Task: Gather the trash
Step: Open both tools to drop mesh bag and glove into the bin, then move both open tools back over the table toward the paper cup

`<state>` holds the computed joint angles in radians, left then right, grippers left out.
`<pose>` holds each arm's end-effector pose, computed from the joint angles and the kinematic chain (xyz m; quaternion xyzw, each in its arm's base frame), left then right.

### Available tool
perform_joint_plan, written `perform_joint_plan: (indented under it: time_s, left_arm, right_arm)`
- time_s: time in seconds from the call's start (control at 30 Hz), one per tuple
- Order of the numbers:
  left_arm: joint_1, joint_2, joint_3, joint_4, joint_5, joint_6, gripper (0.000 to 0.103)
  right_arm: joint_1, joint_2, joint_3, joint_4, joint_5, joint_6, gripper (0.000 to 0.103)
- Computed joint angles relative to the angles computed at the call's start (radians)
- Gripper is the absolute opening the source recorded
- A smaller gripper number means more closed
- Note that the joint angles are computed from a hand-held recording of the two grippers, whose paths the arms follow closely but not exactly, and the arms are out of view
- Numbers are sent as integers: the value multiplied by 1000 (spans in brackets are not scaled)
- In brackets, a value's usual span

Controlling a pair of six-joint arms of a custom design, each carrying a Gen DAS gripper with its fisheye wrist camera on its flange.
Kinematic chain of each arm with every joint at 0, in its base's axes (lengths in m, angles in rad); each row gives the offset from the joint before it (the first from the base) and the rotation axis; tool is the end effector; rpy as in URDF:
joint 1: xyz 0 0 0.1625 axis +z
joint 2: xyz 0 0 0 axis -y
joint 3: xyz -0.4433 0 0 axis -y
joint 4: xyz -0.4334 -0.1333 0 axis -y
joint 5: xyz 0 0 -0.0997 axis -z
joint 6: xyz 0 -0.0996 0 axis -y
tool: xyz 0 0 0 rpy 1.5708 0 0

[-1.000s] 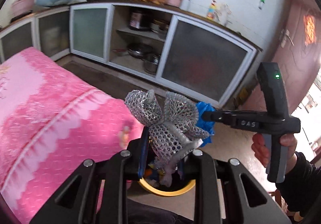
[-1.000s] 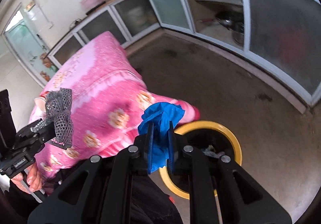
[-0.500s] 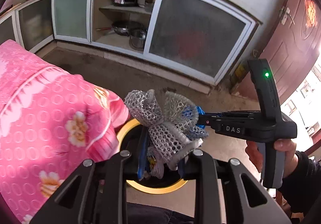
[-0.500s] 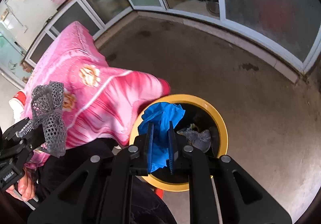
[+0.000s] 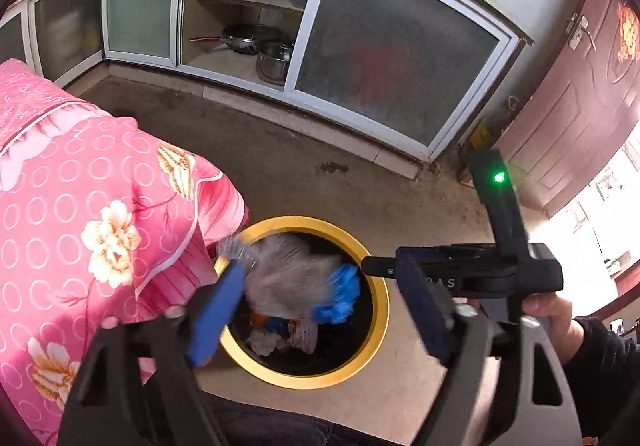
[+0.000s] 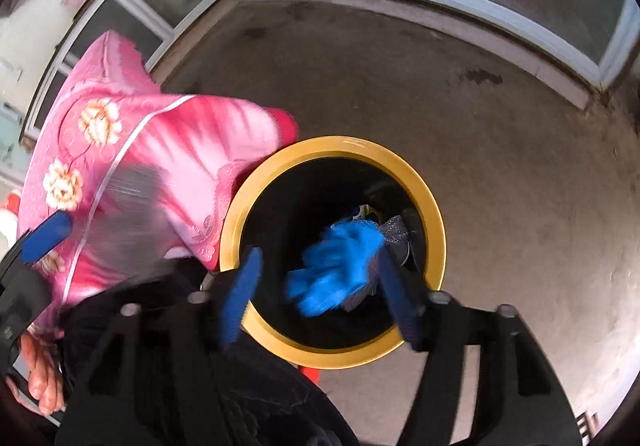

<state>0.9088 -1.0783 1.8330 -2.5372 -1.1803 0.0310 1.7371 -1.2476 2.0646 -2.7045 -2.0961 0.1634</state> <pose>-0.2597 -0.6118 0.1871 0.3120 0.9245 -0.1584 0.1512 0.1747 -0.5375 0.2160 -0.0396 -0.9537 0.1923 0.2279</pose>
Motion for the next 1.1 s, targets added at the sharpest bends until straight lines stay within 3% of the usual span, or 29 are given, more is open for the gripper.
perform_joint_plan:
  time_s: [0.07, 0.13, 0.3, 0.5, 0.67, 0.9, 1.1]
  left_arm:
    - [-3, -12, 3, 8, -3, -9, 82]
    - [-6, -24, 9, 0, -16, -14, 88]
    - [-28, -73, 34, -33, -64, 3, 88]
    - [-59, -178, 85, -93, -39, -8, 88]
    - [-90, -323, 154, -140, 86, 2, 90]
    - [-123, -518, 221, -143, 310, -27, 90]
    - [-194, -662, 284, -180, 542, -49, 95]
  right_arm:
    - [7, 0, 6, -12, -52, 6, 59]
    - [2, -15, 13, -13, -56, 14, 59]
    - [20, -59, 30, -37, -94, 24, 59]
    - [105, -67, 18, -159, -122, -75, 59]
    - [204, -11, -39, -258, -86, -195, 59]
    - [316, 91, -148, -282, -17, -276, 59]
    - [389, 163, -207, -311, 2, -329, 63]
